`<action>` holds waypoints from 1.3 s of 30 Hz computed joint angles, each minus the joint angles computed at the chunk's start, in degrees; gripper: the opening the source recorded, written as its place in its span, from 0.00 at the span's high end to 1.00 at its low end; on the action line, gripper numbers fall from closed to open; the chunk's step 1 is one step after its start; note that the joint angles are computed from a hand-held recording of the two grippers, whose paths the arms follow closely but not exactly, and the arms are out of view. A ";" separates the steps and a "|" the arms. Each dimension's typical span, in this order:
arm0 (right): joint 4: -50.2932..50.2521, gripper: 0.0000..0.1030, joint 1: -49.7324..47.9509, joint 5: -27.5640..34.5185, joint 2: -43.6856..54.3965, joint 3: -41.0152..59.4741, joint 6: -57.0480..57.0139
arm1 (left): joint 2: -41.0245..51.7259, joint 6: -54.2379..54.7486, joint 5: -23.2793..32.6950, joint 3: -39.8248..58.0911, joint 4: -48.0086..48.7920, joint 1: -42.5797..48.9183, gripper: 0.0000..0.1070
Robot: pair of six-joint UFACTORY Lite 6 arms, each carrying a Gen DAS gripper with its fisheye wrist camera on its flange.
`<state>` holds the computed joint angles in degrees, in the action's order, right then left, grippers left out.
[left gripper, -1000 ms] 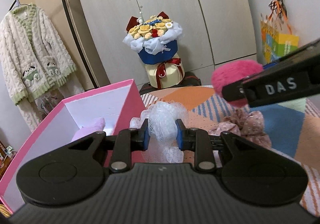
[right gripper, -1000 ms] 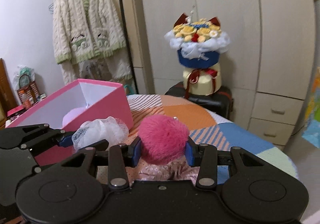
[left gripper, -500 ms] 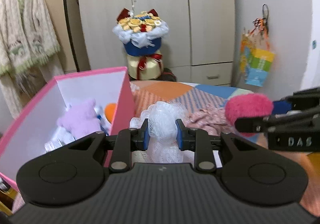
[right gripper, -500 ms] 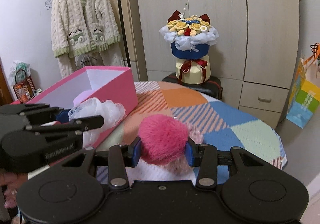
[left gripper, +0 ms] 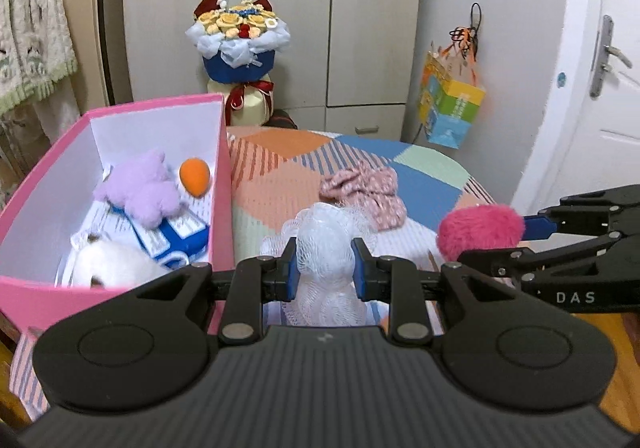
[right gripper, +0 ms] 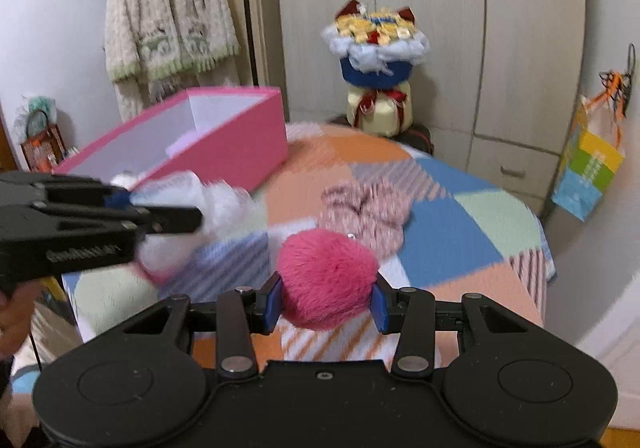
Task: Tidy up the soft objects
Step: 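Carry the mesh scrunchie and pink pompom over the pink box with both grippers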
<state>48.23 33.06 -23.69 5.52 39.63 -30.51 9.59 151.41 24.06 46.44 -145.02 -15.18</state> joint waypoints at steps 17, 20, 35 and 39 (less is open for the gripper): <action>37.73 0.53 19.09 -2.22 -9.22 -2.95 -24.99 | -19.82 -36.43 8.10 -12.40 51.06 18.19 0.77; 35.31 0.53 20.50 -1.37 -8.14 -1.99 -21.26 | -19.69 -42.07 13.66 -10.89 59.57 24.34 0.77; 30.26 0.53 19.45 6.93 6.98 20.05 -26.91 | -9.36 -48.87 25.35 8.04 70.69 39.77 0.77; 29.15 0.53 17.72 7.73 13.77 29.65 -29.50 | -3.91 -47.97 26.38 14.92 67.71 39.43 0.76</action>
<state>77.39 50.78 -15.96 19.29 69.28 -60.01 5.68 103.44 50.43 61.36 -77.32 24.25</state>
